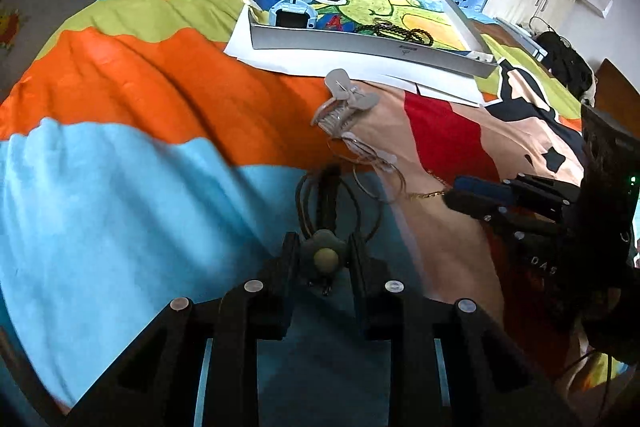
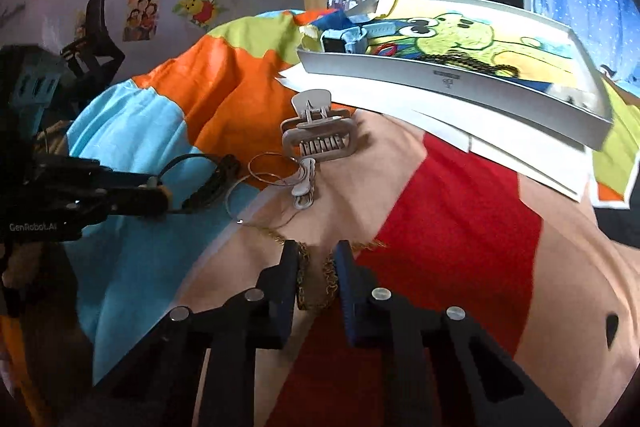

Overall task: Organize jewelry
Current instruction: 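Reach the right tool to the gold chain while the left tool reaches the keyring, then drop the gold chain into the tray with the right tool while the left tool drops the keyring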

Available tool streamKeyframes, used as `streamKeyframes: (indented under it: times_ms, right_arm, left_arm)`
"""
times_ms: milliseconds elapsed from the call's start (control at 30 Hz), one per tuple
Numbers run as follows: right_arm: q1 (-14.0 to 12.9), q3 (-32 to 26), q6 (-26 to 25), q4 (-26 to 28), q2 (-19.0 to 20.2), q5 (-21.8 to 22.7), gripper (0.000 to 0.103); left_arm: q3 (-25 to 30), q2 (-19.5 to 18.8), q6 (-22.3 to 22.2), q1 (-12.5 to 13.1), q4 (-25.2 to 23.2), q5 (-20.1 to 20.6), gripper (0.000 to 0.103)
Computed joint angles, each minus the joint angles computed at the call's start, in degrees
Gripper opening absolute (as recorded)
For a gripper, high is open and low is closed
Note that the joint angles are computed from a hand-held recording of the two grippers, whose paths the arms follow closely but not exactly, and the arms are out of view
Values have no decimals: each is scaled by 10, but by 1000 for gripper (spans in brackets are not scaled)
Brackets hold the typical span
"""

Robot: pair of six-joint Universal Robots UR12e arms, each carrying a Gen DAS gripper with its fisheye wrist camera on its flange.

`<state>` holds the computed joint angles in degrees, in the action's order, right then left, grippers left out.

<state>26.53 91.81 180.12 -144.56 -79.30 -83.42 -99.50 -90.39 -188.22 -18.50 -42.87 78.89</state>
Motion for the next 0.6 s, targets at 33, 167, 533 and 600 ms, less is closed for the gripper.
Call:
streamKeyframes:
  times_ms: [33,167,533,600]
  right_arm:
    - [0,7,5,-5,-7,-2,18]
    - [5,21,21,-17,-25,-12,18]
    - [10,22,27,-45,-42,-29,17]
    - [10,17,19,-52,-42,-34,17]
  left_arm:
    - [-4,6,-4,0,0,-1,20]
    - [-12,21,-12,-4,0,-1,20]
    - [2,22,-13,-21,32,21,20]
    - [13,15,-14,-22,42,23,20]
